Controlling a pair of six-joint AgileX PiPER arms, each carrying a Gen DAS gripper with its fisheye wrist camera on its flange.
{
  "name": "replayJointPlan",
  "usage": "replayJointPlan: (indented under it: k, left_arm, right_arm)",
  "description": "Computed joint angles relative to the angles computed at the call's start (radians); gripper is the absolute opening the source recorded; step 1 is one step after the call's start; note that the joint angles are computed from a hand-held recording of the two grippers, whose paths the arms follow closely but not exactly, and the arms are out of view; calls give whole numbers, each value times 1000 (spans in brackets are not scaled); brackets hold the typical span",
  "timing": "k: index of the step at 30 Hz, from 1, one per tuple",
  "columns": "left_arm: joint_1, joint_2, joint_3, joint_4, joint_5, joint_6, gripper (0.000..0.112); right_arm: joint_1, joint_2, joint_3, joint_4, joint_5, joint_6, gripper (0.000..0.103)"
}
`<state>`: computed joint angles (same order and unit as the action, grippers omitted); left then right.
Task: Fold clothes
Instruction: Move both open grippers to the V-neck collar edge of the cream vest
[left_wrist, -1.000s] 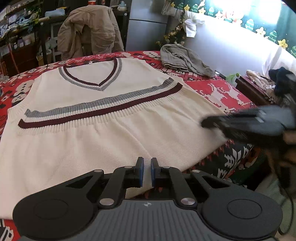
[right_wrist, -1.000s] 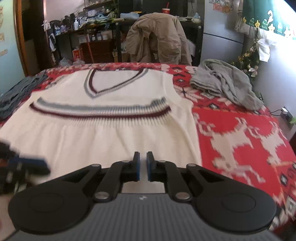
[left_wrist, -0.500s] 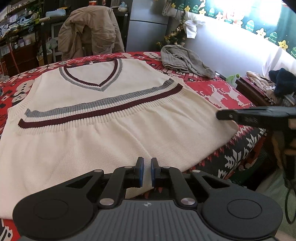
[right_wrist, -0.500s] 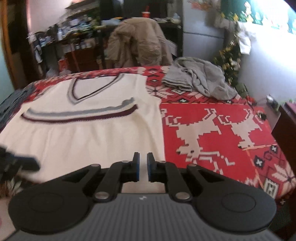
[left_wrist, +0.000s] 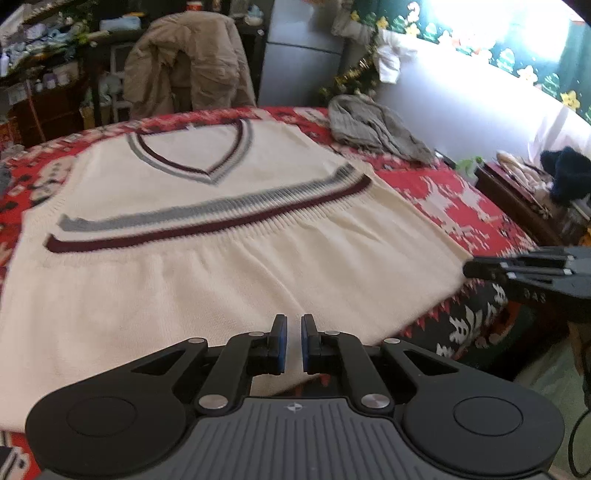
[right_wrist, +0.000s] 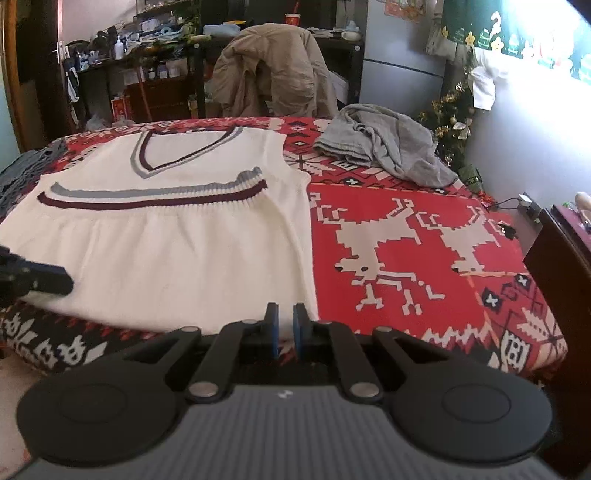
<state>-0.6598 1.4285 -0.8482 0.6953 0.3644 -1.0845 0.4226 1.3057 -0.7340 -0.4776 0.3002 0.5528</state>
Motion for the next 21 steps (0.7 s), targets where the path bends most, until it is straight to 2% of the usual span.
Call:
replayJointPlan:
  k: [3, 6, 8, 11, 13, 14, 16, 21]
  left_arm:
    - [18, -62, 36, 147, 42, -137, 8]
    - [86, -121, 82, 202, 60, -172, 8]
    - [175, -149, 111, 158, 39, -107, 8]
    - [337, -166, 145, -57, -32, 129, 8]
    - [401, -175, 169, -141, -51, 229, 8]
    - [430, -179, 181, -175, -58, 273, 8]
    - [449, -208, 210, -189, -62, 306, 8]
    - [431, -315, 290, -105, -32, 247, 5]
  right_arm:
    - [20, 2, -8, -4, 14, 17, 9]
    - [40, 23, -26, -19, 19, 43, 9]
    - [52, 35, -39, -26, 22, 45, 10]
    - [70, 54, -60, -56, 31, 61, 12]
    - [81, 62, -68, -69, 39, 67, 19]
    - [84, 64, -70, -71, 41, 66, 19]
    - [91, 64, -70, -72, 46, 63, 19]
    - [99, 58, -68, -83, 70, 62, 19]
